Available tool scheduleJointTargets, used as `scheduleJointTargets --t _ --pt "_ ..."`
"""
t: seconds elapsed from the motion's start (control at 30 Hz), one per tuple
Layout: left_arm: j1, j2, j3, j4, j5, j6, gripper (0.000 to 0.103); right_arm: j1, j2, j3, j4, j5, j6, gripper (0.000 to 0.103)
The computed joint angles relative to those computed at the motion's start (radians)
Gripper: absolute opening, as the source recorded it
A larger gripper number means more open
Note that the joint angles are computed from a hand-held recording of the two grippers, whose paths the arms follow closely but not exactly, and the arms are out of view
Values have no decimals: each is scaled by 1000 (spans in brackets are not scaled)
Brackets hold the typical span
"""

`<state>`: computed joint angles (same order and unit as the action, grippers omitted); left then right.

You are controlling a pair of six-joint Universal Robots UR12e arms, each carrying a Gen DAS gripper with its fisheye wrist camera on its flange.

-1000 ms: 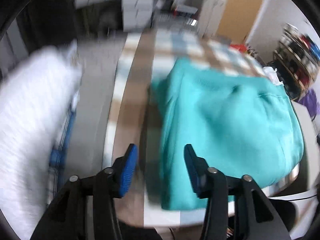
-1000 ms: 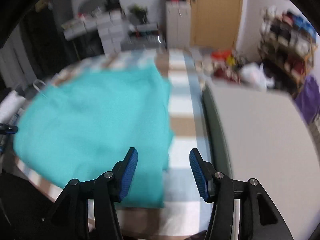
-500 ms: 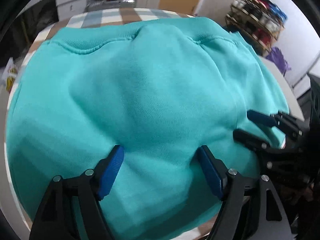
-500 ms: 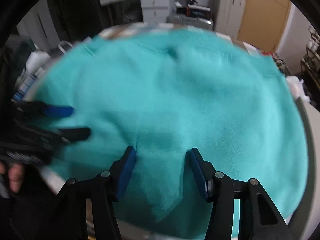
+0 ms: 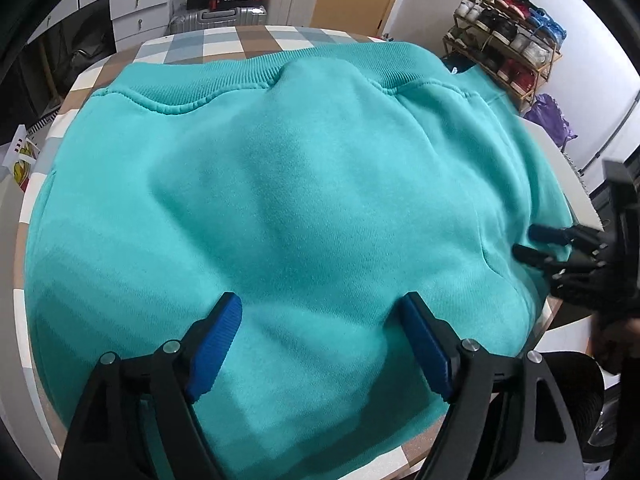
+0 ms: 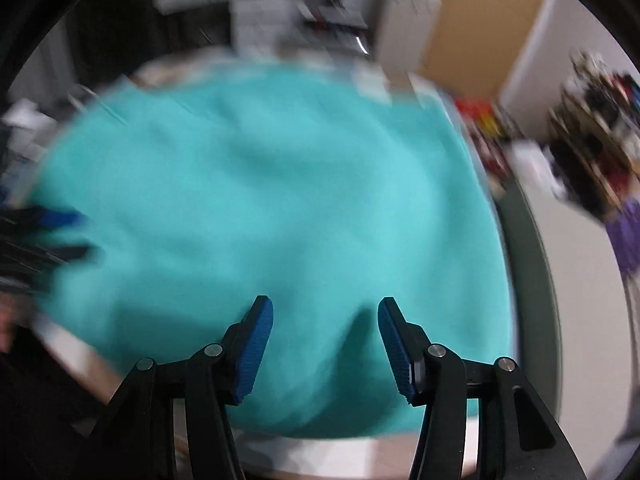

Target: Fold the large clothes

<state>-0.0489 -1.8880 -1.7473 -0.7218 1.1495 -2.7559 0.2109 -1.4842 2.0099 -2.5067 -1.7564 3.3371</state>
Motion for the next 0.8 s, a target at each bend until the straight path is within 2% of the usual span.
scheduleJointTargets --t 0.03,0.07,0.1,0.13,0.17,0.2,0.3,0.37,0.4,0.43,0.47,0.5,0.57,0.67,0.7,0.8 --pt "-6 14 -24 20 6 -9 79 -6 1 8 -18 15 -5 54" --pt "-5 16 -29 26 6 -14 79 2 6 17 -54 -8 -16 53" --pt "-4 15 -31 31 4 -20 79 12 11 8 -49 -35 -15 54" --pt "-3 16 -34 35 4 -21 79 22 14 -14 -1 -58 10 54" --pt "-2 17 -35 37 2 -19 79 28 14 -30 26 -67 28 44" --pt "-1 16 -34 34 -3 -18 79 33 5 -39 11 -35 32 32" --pt "3 14 -31 24 -15 -11 79 45 -17 -27 -114 80 11 34" --pt "3 12 -29 21 -17 -10 79 63 -5 -36 -139 157 -16 33" --pt "1 12 -29 23 -7 -8 79 82 15 -53 -104 151 -43 33" --pt "-1 12 -30 26 -1 -6 79 97 30 -60 -81 113 -52 33" --pt "-4 13 -33 37 10 -8 79 115 48 -61 -93 70 -41 33" --pt "-6 13 -34 43 14 -12 79 121 54 -40 -146 52 -14 35" --pt "-7 14 -31 35 14 -20 79 110 52 -17 -205 78 39 36" --pt "-5 15 -28 24 6 -37 79 62 21 24 -265 197 112 36" --pt "-5 15 -28 24 7 -38 79 46 8 45 -306 226 124 32" --pt "-14 11 -27 40 28 -51 81 6 -14 68 -439 208 157 34"
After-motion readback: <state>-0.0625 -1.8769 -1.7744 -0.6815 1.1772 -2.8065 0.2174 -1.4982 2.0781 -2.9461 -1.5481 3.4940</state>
